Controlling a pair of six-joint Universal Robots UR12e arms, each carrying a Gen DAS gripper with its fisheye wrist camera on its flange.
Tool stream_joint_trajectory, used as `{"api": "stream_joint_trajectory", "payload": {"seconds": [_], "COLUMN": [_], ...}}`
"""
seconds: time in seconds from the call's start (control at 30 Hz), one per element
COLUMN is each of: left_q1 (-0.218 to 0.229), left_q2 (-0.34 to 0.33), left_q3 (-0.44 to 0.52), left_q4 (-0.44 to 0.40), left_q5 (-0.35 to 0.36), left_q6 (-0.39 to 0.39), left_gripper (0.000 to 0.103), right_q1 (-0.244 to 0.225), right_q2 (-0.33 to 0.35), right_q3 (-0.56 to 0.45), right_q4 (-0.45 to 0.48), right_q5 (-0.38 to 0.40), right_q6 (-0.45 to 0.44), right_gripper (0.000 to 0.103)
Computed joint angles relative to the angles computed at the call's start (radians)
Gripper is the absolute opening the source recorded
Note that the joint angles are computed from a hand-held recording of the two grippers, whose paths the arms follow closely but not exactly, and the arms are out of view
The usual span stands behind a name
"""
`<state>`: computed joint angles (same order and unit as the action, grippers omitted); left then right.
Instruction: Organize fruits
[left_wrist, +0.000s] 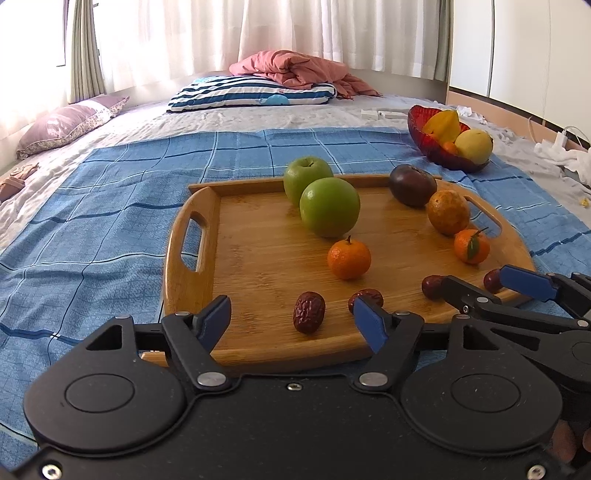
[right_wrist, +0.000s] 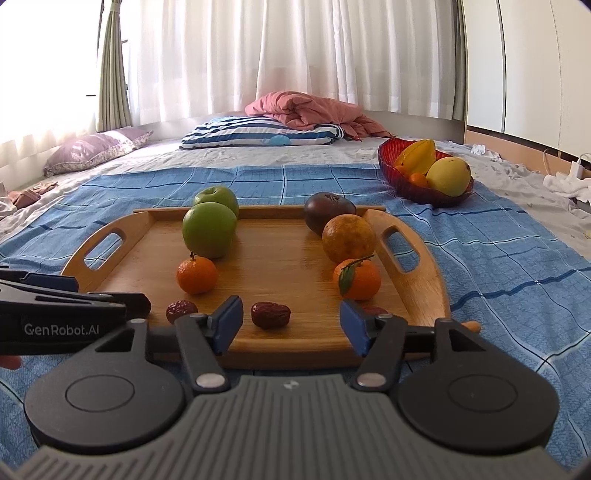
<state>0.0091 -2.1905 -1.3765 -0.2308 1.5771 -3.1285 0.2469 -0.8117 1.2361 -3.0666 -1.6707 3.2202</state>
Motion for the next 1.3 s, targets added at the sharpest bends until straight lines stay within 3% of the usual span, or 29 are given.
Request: {"api": "stream_joint_trajectory", "payload": {"seconds": [0.17,0.23,0.53,0.63,1.3], "left_q1": [-0.001,0.001,-0.001,-0.002,-0.004], "left_q2": [0.002,0.003,0.007,0.008,0.034], "left_q3": [-0.003,-0.003,-0.010,-0.012,-0.055], "left_q4": [0.006,0.001,-0.005,0.002,-0.003], "left_q5": [0.018,0.015,0.014,0.017,0.024], "left_q6": [-0.010,-0.016,-0.013,-0.010,-0.037], "left_gripper": [0.083,0.083,0.085,0.094,0.095], "right_q1": [0.003,0.003,0.003,0.002,-0.011], "right_q2": [0.000,0.000,-0.005,-0.008,-0.038], "right_q3": [0.004,0.005,0.018,0.023,0.081], "right_q4": [-0.016,-0.025,-0.053,-0.052,-0.088], "right_q5": [-0.030,-0.041,-0.062,-0.065,-0.049], "right_q6": [0.000,-0.001,-0.021,-0.011,-0.015], "right_gripper": [0.081,0.087,0.091,0.091,0.100]}}
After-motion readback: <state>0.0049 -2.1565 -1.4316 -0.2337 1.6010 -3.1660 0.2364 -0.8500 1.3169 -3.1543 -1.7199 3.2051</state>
